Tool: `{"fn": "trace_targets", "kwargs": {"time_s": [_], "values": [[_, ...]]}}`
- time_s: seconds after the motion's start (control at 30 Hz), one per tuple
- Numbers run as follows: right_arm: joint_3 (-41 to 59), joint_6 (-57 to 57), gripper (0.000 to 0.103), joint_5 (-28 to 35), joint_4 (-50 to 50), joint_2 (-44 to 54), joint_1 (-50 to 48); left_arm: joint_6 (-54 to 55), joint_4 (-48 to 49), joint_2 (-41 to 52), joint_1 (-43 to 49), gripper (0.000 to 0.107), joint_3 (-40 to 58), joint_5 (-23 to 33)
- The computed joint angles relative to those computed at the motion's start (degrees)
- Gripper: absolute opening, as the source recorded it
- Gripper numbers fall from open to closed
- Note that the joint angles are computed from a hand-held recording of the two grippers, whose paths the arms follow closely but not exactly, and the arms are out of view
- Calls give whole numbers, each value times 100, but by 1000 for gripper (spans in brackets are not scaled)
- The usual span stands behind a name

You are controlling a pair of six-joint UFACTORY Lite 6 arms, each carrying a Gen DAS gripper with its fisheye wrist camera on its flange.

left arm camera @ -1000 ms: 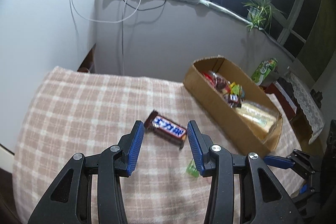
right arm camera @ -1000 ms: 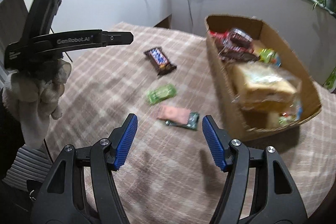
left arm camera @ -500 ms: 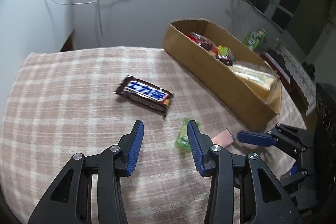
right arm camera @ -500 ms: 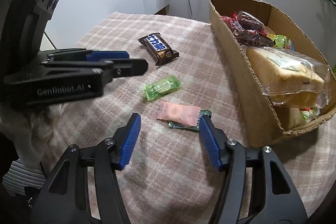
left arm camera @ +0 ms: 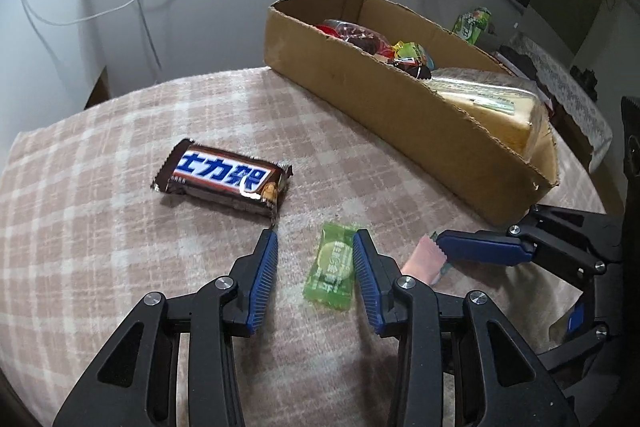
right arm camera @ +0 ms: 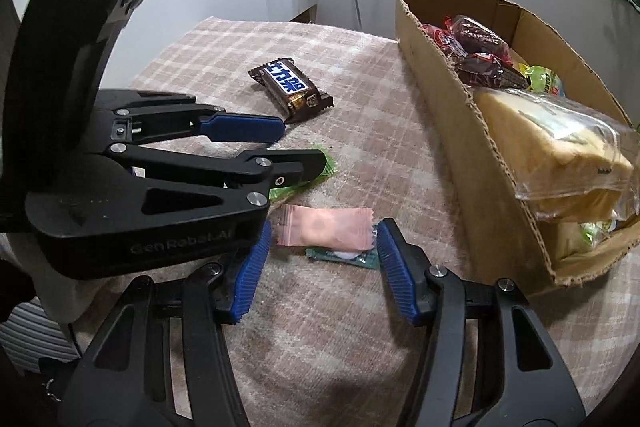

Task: Organize snacks
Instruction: 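Grasp the green candy with the left gripper while the right gripper grasps the pink candy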

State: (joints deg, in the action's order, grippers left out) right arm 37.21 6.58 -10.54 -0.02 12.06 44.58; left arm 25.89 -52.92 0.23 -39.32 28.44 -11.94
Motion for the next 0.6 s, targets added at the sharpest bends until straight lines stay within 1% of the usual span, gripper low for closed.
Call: {"fn": "trace_targets", "kwargs": {"time_s": [0.13,0.2,0.27,0.3,0.37,0.47,0.6], "values": [[106,-710,58,-22,656,138,90,255,-87,136,-3,36,120,-29],[182,-1017,57,-33,945,226,140,596,-371,202,-66,31,159,-141],[241,-1425,51,-47,1346,299,206,696,-454,160,-100,26,95,-219],[236,-1503,51,-55,1425,295,226,695,-444,134,-92,23,67,-234],[261,-1466,51,-42,1371,317,231,480,-224,34,-41,21,-53,-249],[263,-1640,51,-52,1517,320,266,160,70,-185,67,19,-286,-258],[310,-2037,51,-37,1866,360,307,-93,300,-466,141,19,-564,-253]]}}
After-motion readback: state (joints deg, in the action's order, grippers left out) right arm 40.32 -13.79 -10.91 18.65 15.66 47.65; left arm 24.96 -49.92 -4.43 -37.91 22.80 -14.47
